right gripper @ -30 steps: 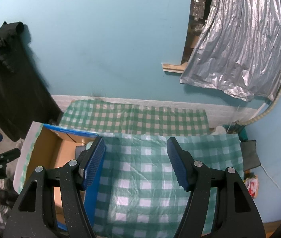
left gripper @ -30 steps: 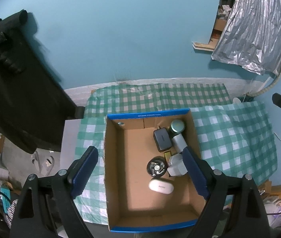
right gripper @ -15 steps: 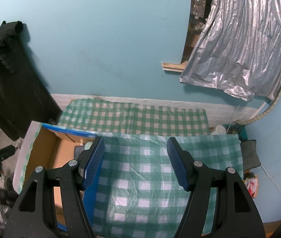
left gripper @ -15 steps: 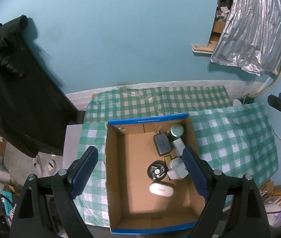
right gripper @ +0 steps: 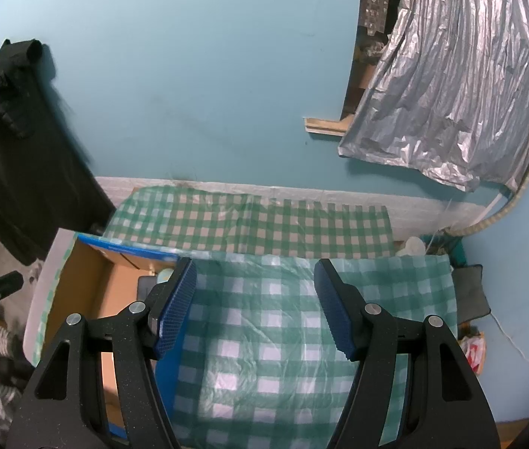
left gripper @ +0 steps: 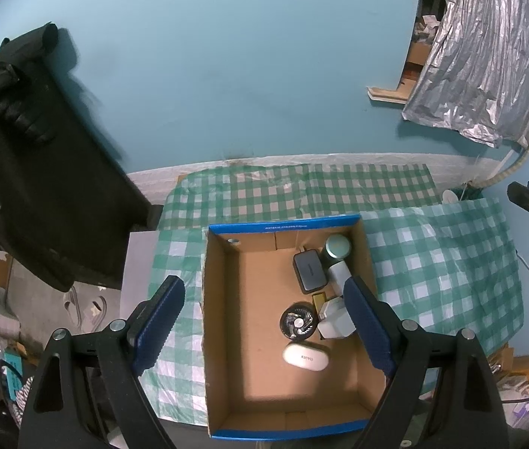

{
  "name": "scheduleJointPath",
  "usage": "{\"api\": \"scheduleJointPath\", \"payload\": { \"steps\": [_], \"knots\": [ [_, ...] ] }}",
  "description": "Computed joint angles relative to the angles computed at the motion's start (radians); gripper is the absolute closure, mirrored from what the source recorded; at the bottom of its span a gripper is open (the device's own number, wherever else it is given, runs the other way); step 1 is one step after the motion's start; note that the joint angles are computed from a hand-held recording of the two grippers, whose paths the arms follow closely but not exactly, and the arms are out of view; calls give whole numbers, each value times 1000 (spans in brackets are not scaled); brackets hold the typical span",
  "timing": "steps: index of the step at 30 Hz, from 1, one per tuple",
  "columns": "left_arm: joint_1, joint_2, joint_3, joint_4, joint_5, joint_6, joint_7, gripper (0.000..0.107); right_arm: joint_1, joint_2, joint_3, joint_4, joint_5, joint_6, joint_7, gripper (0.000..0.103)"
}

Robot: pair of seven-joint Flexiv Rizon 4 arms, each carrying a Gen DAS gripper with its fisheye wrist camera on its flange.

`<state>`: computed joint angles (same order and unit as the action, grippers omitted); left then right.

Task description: Organize rigid objects

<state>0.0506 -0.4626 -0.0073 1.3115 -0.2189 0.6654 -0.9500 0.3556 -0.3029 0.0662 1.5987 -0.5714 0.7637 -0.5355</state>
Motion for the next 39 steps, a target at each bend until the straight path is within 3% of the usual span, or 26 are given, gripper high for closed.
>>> {"api": "scheduleJointPath", "payload": {
  "steps": [39],
  "knots": [
    [16, 27, 8, 35, -2, 14, 7, 19, 9, 12, 9, 4, 0, -33, 25, 37]
  ]
}}
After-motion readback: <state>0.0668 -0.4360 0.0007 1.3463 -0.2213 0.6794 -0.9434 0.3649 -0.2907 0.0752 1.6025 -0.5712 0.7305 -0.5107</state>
